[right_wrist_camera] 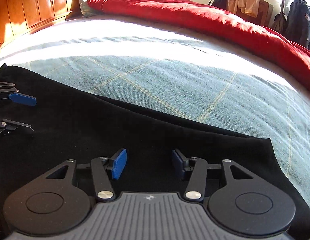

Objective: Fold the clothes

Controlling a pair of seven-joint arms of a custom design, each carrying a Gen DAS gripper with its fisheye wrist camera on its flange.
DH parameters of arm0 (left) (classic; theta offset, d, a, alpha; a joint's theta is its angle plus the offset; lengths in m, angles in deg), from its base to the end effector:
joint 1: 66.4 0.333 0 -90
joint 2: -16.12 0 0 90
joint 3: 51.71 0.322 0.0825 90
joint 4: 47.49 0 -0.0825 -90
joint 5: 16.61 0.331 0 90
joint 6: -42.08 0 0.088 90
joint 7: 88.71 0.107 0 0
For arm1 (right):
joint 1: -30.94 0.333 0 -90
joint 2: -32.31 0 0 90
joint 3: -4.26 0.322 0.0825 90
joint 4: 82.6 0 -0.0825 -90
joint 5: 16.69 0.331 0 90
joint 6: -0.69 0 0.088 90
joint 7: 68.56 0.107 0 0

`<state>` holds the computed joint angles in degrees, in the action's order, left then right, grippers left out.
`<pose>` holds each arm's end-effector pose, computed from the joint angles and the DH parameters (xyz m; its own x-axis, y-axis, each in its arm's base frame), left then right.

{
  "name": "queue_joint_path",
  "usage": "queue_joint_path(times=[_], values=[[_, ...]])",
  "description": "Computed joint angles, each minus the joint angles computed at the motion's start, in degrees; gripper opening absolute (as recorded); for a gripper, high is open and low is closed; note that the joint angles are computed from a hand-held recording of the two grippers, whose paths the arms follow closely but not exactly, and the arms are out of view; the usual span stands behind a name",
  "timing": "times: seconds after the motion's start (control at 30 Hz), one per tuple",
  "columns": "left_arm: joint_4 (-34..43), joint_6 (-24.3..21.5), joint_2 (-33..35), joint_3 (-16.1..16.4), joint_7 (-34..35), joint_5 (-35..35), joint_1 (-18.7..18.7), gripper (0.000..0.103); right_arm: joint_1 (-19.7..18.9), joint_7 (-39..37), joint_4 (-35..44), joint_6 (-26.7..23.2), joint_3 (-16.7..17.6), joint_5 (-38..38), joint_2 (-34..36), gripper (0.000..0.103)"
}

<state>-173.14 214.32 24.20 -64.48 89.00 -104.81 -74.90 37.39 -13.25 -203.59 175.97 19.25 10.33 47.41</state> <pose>0.5023 -0.1144 0.3906 -0.4417 -0.8877 0.1301 -0.6570 0.2214 -0.7206 0.5578 0.1694 0.4102 0.4731 -0.8810 -0.0081 -0.6713 -0.3545 -0.6510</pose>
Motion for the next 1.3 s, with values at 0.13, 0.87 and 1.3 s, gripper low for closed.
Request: queue_joint_path(times=[0.13,0.87,1.3], values=[[2.32,2.06,2.90,0.42,-12.47,12.46,0.41,0.078,0.26,1.20,10.20,-5.52,-1.40,-2.18,6.07,0.065],[20.48,-8.58,16.72,-5.15,-32.88,38.86,-2.73,0.075,-0.68,-10.30,-4.16,-6.53,-7.86,21.14,-6.89,0.077],[10.75,-6.96,6.62,-10.39,-42.26,41.17,3.56,0.079,-7.36,-22.73,4.81,-11.41,-1.87,25.05,-2.61,0.087]])
